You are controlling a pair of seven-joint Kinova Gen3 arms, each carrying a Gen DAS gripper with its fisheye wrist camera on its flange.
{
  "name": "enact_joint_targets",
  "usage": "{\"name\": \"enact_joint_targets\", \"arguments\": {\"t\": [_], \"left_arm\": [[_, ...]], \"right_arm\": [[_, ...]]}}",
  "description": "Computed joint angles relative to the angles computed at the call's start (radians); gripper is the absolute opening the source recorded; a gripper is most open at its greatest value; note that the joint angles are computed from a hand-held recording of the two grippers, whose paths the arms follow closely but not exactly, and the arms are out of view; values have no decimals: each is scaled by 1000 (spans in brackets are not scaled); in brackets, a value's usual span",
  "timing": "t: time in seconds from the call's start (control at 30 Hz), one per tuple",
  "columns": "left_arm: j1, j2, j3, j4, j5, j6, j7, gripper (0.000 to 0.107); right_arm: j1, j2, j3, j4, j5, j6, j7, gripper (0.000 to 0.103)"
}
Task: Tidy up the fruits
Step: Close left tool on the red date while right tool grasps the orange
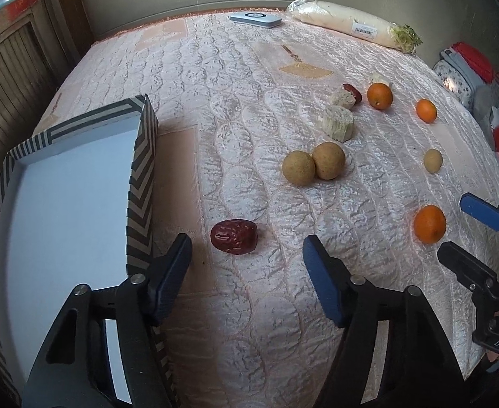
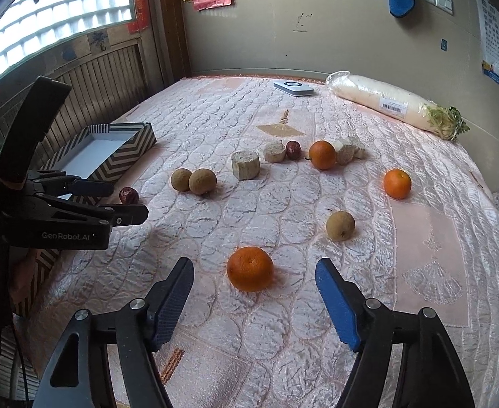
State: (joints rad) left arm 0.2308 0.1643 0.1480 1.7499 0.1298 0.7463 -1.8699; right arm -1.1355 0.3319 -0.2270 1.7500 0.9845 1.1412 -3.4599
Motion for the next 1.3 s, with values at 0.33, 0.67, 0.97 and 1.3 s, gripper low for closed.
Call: {"name": "enact_joint_targets", "arguments": {"t": [0.33,0.67,0.97,1.3], "left_arm": [[15,5,0,2,-37,-22,28,27],[5,-9,1,13,-15,-28,24,27],[-49,-85,-19,32,87,-16,-22,27],[-118,-129,-76,15,34,-32,43,27]], "right_arm": [[21,-1,4,14,2,-48,20,54],[62,16,23,20,-31,-113,51,36],[39,23,32,-40,-20,-91,100,30],[38,113,75,-253,-10,-188,324,30]]}}
